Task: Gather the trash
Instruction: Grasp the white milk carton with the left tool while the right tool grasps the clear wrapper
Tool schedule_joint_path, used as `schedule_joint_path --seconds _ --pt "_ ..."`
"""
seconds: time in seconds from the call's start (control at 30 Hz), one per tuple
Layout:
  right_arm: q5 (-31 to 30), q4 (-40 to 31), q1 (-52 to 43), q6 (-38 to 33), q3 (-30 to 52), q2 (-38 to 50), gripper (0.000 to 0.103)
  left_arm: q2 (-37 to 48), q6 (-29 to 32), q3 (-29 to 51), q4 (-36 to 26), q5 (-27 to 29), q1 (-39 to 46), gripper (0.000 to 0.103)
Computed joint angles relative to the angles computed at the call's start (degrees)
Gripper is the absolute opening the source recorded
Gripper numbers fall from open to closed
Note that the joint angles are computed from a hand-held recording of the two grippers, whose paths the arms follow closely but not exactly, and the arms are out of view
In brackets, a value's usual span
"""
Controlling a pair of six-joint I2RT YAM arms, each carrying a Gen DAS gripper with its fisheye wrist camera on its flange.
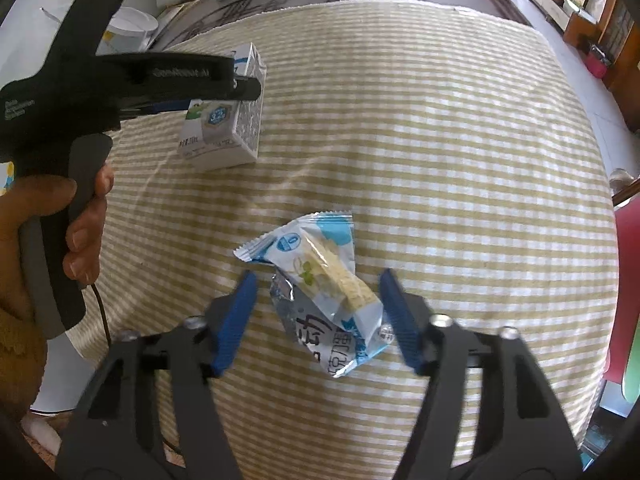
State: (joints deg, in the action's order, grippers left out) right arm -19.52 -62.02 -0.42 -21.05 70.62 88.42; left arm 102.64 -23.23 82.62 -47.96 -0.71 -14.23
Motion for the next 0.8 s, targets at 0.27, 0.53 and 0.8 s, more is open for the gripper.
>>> schedule_joint_path --seconds 0.27,0.53,0.8 --pt "-1.0 1.6 0.0 -0.6 -1.4 -2.9 0.023 -3.8 0.2 -2.7 0.7 -1.4 -0.6 0.056" --pt "-2.2 3.1 -2.0 1.5 -1.5 -5.3 0.022 -8.2 -0.1 -3.5 -0.2 -3.7 -2.7 0.056" --pt "-5.0 4.2 -7.0 5.3 0.3 -6.8 0.022 -11.4 -1.0 -3.4 -1.7 -4.7 -4.5 0.056"
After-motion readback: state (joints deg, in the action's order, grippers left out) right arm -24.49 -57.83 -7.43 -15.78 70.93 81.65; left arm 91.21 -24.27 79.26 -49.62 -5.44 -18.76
